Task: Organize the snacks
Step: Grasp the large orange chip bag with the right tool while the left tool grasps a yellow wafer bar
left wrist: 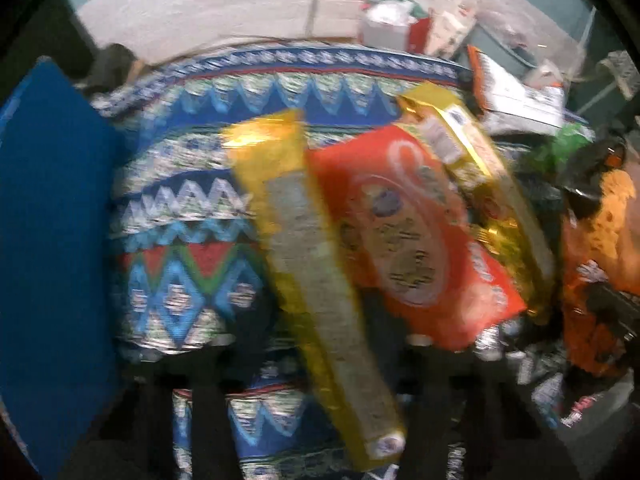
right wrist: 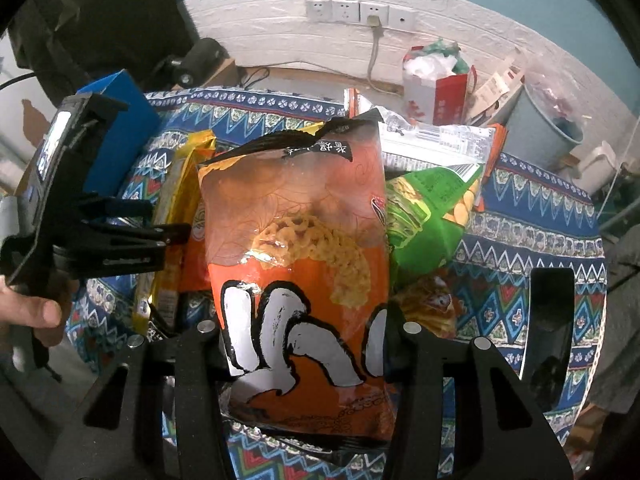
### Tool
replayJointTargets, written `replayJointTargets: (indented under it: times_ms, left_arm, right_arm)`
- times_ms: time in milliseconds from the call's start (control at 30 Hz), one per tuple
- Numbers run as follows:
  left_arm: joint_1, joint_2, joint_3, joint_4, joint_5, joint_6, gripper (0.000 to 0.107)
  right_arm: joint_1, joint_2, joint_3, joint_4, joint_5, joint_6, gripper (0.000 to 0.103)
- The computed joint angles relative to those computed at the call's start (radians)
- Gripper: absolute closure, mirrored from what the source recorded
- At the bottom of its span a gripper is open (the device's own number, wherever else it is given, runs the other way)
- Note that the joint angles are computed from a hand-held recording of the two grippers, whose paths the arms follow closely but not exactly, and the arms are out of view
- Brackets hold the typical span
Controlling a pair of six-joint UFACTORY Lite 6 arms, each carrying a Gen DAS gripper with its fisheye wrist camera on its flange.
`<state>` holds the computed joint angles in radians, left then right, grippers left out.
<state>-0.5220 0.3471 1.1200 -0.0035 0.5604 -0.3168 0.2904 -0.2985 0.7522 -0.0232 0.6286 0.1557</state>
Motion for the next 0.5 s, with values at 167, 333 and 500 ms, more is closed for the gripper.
replayJointTargets:
  times_ms: [167,333,500]
  left_arm:
    - [-0.016,-0.050,-0.045,0.029,-0.021,-0.018,0.075]
    - [-0.029,-0.133,-0.055,0.116,0.017,-0.058,0.079]
    - [-0.031,-0.236,-0.086,0.167,0.051,-0.074,0.079]
  right_arm:
    - [0.008,-0.010,-0.002,-0.019,0.005,0.027,0.056]
    - [0.033,-0.020,0.014,-0.055,0.017,0.073,0.056]
    - [0.078,-0.018,0.044,-0.108,0.031,0.142,0.056]
